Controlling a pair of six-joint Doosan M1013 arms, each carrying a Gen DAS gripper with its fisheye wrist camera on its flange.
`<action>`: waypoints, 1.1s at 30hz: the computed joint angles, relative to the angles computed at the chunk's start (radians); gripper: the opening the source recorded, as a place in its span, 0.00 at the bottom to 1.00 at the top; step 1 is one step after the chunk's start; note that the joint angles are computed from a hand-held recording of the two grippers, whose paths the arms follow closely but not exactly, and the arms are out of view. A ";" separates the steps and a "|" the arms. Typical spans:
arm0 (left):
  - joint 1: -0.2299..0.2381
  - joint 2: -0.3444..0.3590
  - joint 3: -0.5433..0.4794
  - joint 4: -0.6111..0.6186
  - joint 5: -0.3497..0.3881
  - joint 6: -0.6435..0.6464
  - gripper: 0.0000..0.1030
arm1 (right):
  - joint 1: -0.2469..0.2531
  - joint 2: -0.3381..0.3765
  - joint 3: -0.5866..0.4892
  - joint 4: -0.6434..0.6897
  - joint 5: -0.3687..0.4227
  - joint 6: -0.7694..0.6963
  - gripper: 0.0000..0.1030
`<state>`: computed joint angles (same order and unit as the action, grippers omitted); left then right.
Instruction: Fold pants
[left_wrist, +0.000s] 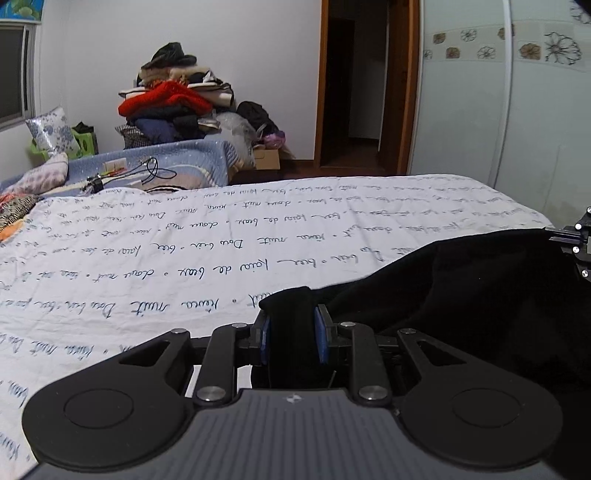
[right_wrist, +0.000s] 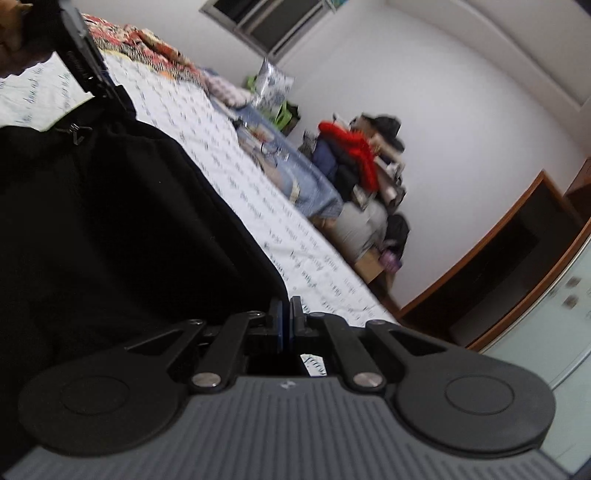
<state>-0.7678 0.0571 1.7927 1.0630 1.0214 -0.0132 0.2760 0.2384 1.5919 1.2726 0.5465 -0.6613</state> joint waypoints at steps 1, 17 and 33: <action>-0.016 -0.005 0.003 0.003 0.014 -0.007 0.22 | -0.007 -0.016 0.020 0.033 0.008 -0.041 0.02; -0.275 -0.060 0.089 0.013 0.182 -0.310 0.22 | -0.126 -0.238 0.277 -0.008 0.232 -0.074 0.03; -0.407 -0.046 0.122 -0.002 0.274 -0.526 0.22 | -0.182 -0.331 0.405 -0.214 0.329 -0.012 0.03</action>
<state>-1.1745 0.0109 1.9145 1.0613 1.2950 -0.5393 0.0944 -0.0930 1.9967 1.0582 0.8753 -0.6729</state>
